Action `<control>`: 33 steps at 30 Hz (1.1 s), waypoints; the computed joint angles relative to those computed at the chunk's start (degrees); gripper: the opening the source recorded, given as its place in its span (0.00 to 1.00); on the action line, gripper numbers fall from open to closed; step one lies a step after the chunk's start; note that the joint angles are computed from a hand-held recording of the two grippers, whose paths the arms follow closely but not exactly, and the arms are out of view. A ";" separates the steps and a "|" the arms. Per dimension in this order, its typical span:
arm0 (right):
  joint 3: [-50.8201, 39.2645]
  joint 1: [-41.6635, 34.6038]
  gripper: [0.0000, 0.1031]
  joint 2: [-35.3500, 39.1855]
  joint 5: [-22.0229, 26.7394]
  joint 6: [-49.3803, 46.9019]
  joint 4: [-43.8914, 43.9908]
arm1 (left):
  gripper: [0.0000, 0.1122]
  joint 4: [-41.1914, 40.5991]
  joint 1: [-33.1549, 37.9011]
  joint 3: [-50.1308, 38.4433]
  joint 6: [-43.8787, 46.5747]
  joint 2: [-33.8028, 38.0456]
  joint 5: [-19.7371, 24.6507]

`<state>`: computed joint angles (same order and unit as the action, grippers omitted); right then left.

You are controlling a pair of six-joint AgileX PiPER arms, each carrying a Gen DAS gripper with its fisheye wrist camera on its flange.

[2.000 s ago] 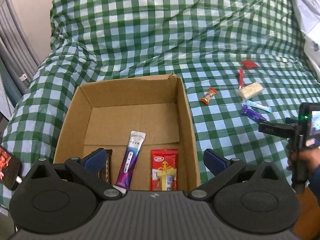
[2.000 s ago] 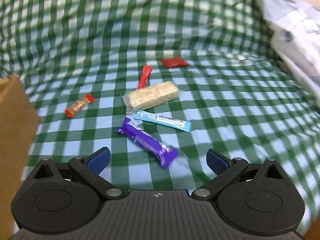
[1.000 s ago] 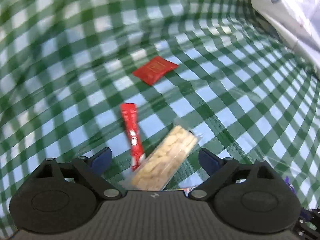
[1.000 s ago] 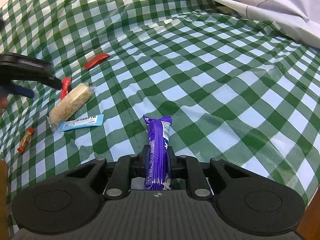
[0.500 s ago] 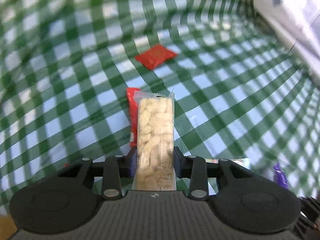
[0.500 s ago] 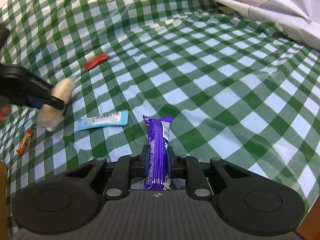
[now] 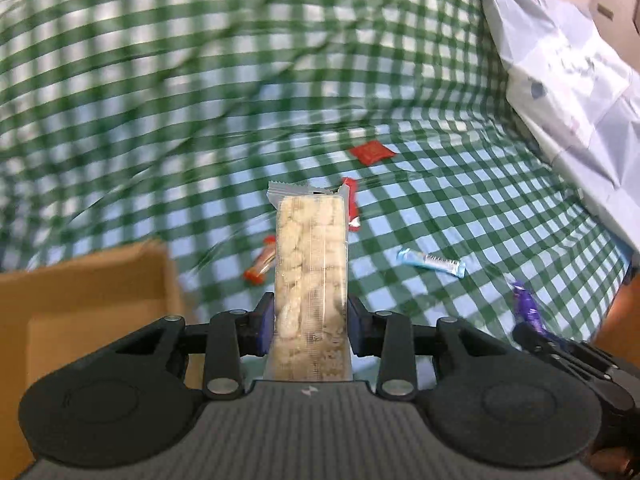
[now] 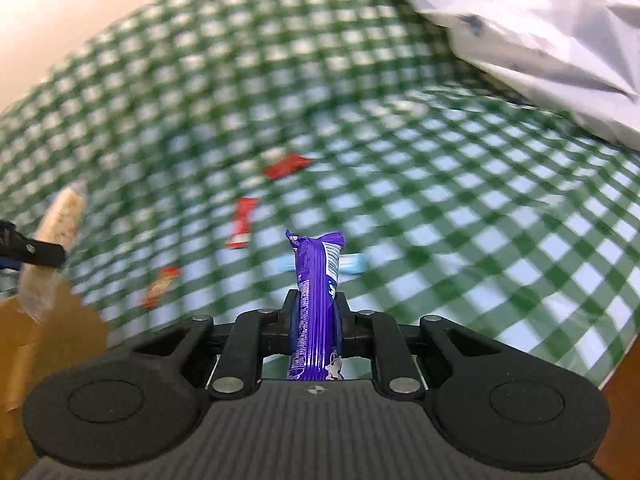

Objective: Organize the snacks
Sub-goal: 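Carry the cracker bar and purple bar over the cardboard box with both tools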

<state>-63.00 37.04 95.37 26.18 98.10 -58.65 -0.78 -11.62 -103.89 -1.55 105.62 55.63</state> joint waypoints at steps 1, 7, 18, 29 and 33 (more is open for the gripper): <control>-1.06 2.14 0.17 -0.48 1.01 -1.23 1.23 | 0.36 -0.06 0.68 4.15 -0.15 -3.73 -0.80; -9.14 14.71 0.17 0.28 5.49 -6.34 5.63 | 0.36 -0.43 5.40 22.03 -1.17 -21.63 -1.53; -30.29 30.63 0.17 10.00 16.10 -21.33 16.47 | 0.36 -7.10 29.03 39.63 15.00 -42.48 0.35; -50.73 36.60 0.17 19.63 29.40 -30.25 18.97 | 0.36 -30.53 63.32 41.22 44.97 -45.95 11.79; -58.00 37.58 0.17 23.56 33.01 -33.25 19.97 | 0.36 -33.44 69.18 41.11 49.37 -44.49 14.14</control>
<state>-121.00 74.62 118.93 59.19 64.86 -38.68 -34.22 57.56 -62.78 47.82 61.14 69.76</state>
